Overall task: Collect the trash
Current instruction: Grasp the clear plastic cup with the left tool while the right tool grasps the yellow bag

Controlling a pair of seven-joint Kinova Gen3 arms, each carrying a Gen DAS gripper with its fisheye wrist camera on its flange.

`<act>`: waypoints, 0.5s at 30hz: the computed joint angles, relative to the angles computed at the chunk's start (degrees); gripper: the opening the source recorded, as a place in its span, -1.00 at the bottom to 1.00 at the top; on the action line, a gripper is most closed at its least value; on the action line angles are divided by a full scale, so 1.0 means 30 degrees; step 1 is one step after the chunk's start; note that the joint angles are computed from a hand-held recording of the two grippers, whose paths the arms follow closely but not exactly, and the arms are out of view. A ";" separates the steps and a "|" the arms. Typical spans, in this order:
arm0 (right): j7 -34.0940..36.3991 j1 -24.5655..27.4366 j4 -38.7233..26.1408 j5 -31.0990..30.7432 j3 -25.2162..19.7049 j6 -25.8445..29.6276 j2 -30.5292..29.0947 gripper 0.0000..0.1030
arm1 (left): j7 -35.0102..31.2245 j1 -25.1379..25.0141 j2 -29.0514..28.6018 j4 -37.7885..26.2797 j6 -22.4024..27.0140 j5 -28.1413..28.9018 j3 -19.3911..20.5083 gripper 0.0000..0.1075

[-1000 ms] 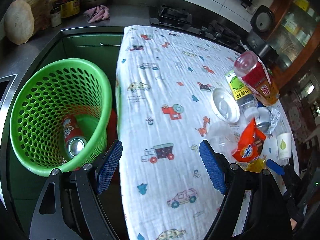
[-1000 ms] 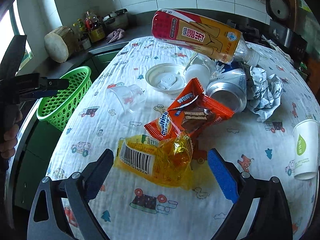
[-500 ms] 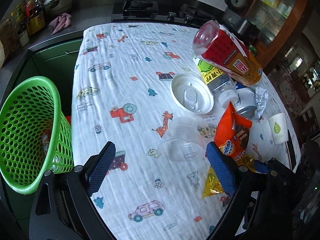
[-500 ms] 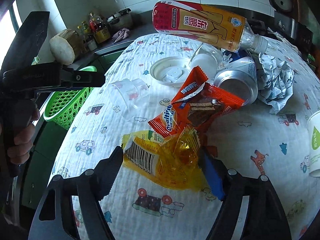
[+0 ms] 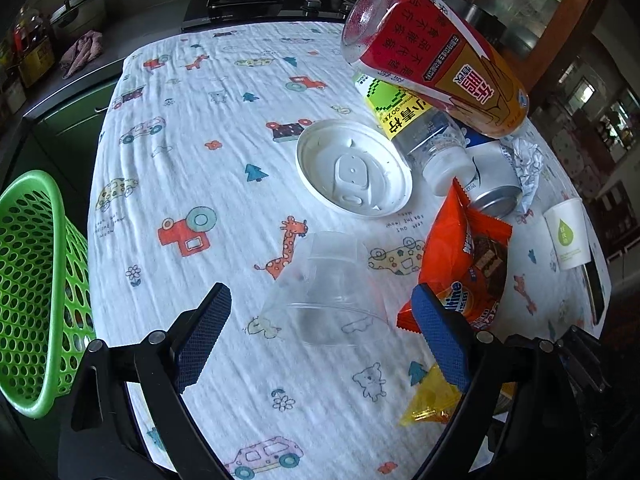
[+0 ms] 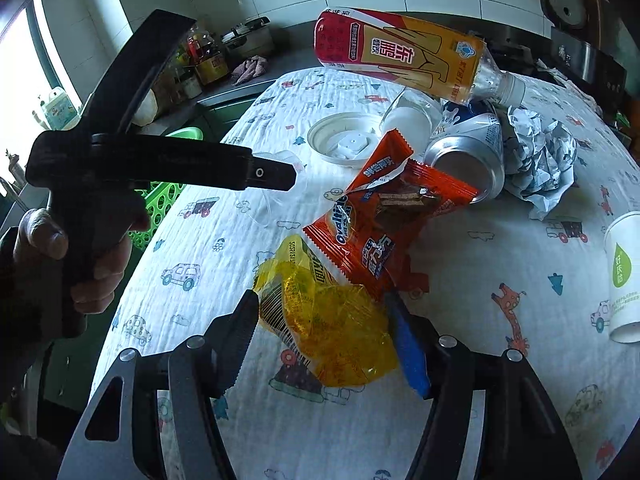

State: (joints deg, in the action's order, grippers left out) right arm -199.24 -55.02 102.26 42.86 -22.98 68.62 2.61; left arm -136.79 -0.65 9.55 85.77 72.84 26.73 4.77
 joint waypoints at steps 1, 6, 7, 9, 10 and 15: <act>0.0079 -0.0032 -0.0073 -0.0017 -0.0024 0.0098 0.0058 0.25 | -0.0043 0.0028 -0.0005 0.0085 -0.0100 0.0030 0.0023 0.67; 0.0325 -0.0302 -0.0361 -0.0028 -0.0023 0.0587 0.0301 0.34 | -0.0078 0.0227 0.0199 0.0139 -0.0206 0.0001 0.0142 0.29; 0.0463 -0.0320 -0.0411 -0.0068 0.0018 0.0600 0.0331 0.34 | -0.0040 0.0264 0.0232 0.0146 -0.0228 -0.0057 0.0154 0.26; 0.0641 -0.0357 -0.0499 -0.0091 0.0101 0.0694 0.0424 0.34 | 0.0026 0.0300 0.0319 0.0164 -0.0348 -0.0114 0.0166 0.15; 0.0745 -0.0357 -0.0530 -0.0116 0.0153 0.0673 0.0465 0.35 | -0.0049 0.0227 0.0346 0.0166 -0.0325 0.0005 0.0162 0.15; 0.1445 -0.0454 -0.0878 -0.0306 0.0395 0.0901 0.0902 0.37 | -0.0458 -0.0042 0.0159 0.0330 -0.0433 0.0309 0.0094 0.11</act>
